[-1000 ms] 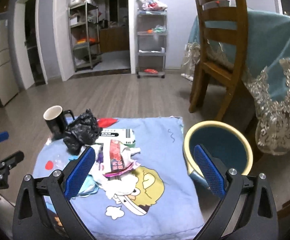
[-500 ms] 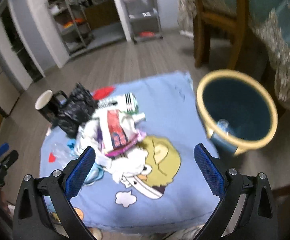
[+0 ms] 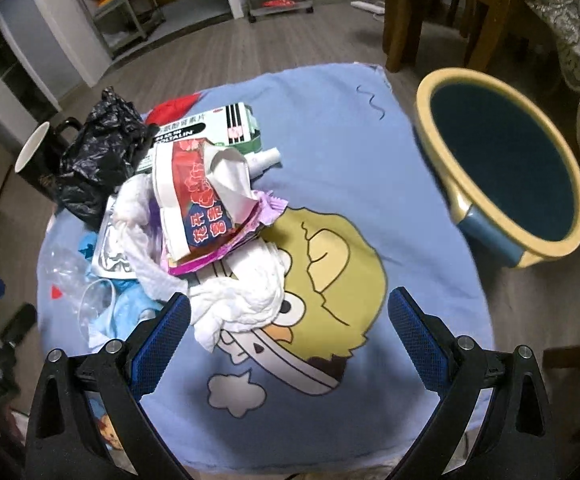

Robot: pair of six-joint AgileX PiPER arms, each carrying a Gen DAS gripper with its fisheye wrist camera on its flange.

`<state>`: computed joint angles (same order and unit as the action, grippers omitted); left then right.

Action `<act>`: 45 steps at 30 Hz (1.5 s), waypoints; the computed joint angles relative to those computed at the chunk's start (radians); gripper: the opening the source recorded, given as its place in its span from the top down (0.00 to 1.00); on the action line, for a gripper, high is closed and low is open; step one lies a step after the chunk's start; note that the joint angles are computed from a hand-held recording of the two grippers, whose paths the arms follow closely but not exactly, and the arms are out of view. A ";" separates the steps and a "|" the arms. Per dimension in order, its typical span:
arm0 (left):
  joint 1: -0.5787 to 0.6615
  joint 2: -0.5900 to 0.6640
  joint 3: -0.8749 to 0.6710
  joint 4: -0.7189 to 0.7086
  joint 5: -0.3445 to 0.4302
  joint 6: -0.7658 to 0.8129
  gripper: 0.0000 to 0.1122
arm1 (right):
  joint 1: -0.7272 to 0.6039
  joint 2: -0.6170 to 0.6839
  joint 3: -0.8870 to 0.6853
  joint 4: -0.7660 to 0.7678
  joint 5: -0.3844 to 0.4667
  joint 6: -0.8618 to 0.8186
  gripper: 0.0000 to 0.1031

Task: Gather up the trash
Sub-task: 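Grasp the clear plastic bag with the left gripper while the right gripper grasps white tissue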

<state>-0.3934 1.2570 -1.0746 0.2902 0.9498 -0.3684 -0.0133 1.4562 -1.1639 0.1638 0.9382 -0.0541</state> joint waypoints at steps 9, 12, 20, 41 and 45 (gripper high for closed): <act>0.070 0.072 -0.009 -0.080 -0.062 0.031 0.14 | 0.037 0.078 -0.013 0.016 -0.021 0.029 0.13; 0.081 0.103 -0.014 -0.083 -0.066 0.024 0.14 | 0.049 0.118 -0.022 0.006 -0.014 0.042 0.33; 0.124 0.150 -0.027 -0.198 -0.071 0.137 0.53 | 0.077 0.150 -0.007 -0.030 -0.042 0.034 0.73; 0.028 -0.028 -0.084 -0.098 0.077 0.041 0.83 | -0.059 -0.020 -0.030 0.078 0.089 -0.055 0.83; 0.004 -0.060 -0.096 -0.072 0.088 0.022 0.83 | -0.113 -0.052 -0.039 0.129 0.106 -0.099 0.83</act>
<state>-0.3894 1.1968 -1.1706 0.2181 1.0375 -0.3459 -0.1261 1.4040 -1.2024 0.2923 1.0442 -0.1531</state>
